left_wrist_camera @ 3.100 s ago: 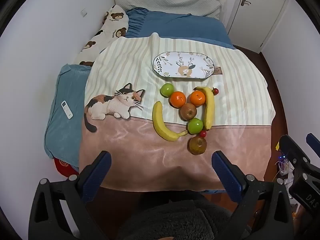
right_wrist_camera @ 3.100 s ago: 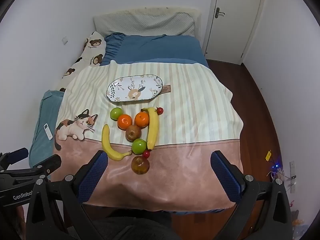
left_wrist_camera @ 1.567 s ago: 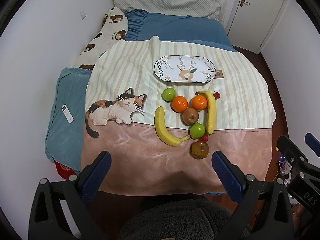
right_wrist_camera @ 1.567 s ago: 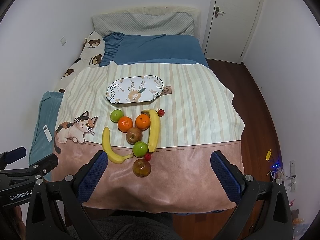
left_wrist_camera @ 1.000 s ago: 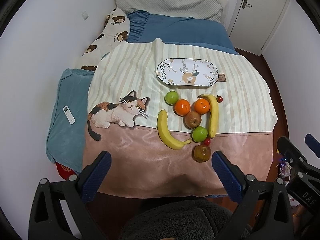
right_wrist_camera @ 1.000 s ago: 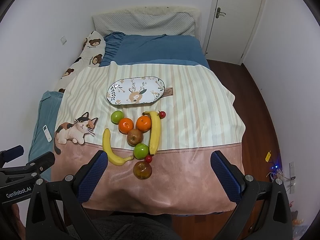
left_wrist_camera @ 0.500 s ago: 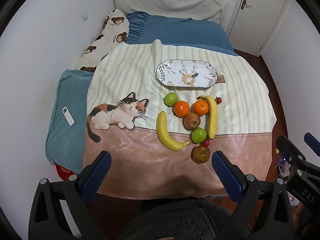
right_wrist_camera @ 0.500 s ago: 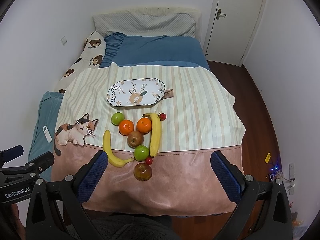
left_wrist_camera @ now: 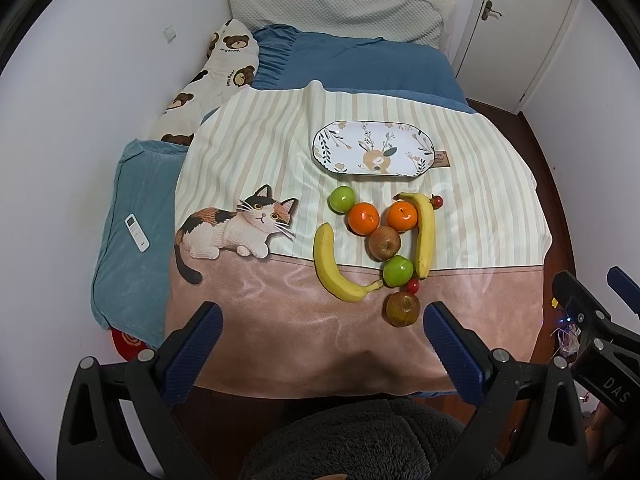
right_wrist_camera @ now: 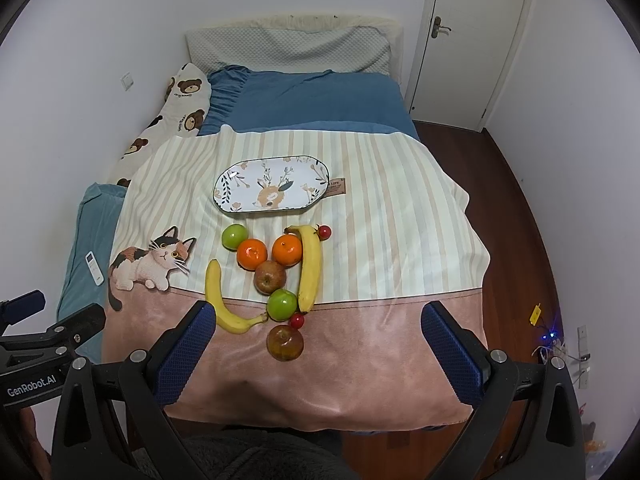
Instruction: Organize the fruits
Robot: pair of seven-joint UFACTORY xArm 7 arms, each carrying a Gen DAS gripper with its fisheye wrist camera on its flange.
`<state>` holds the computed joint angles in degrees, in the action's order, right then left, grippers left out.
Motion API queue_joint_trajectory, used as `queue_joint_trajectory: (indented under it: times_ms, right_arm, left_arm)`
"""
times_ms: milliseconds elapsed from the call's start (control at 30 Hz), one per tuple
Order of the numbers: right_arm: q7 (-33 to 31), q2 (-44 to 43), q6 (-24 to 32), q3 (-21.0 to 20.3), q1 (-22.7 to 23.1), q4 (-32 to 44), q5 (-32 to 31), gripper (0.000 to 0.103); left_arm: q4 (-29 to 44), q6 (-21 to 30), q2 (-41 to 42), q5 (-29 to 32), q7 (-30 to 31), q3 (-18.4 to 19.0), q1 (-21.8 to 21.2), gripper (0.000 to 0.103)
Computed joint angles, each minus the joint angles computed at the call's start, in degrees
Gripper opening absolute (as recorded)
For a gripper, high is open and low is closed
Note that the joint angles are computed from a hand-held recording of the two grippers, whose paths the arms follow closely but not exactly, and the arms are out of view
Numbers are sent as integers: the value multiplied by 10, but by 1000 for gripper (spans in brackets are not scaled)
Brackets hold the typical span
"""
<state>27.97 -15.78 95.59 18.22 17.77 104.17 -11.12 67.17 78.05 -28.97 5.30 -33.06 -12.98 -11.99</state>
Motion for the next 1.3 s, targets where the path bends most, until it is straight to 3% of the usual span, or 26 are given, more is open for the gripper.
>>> queue_joint_trajectory:
  times_ms: [300,467,600,667,733,767,933,1000,1100,1133,1200,1300]
  right_arm:
    - [0,-2,-20,-14,-2,-24,12,103]
    - [-10,-46,-133,-55,-15,-171,57,103]
    - [-19,-36,-229,-76,-29,-277,85,101]
    - [-36,-6,-266,-84,-31,-309,98,95]
    - [-51,28,-289,-88,-31,-324,105,83]
    - [-59,48,-298,-88,-30,-327,106,81]
    - [-69,141,-335,-92,-22,-325,113,75]
    - [-64,173,-345,-93,-16,-318,105,74]
    - [-51,210,-350,-92,-2,-305,77,66]
    - [-46,215,-350,-92,4,-303,60,58]
    - [-34,229,-338,-91,18,-293,13,40]
    - [-35,229,-336,-94,22,-295,18,39]
  left_arm:
    - [-25,-24,9,-15,-12,17,8,103]
    - [-79,-76,56,-43,-7,41,14,103]
    - [-114,-124,133,-106,0,68,13,102]
    - [-125,-147,170,-132,-1,74,13,92]
    - [-131,-171,216,-172,8,81,13,83]
    - [-132,-180,233,-186,6,82,13,77]
    - [-138,-240,309,-224,-11,79,15,75]
    - [-140,-254,325,-225,-22,78,15,60]
    - [-140,-268,336,-172,-68,77,9,47]
    - [-140,-268,335,-150,-81,76,6,37]
    - [-144,-273,329,-137,-80,74,4,36]
    - [-125,-246,322,-84,-78,69,-4,36]
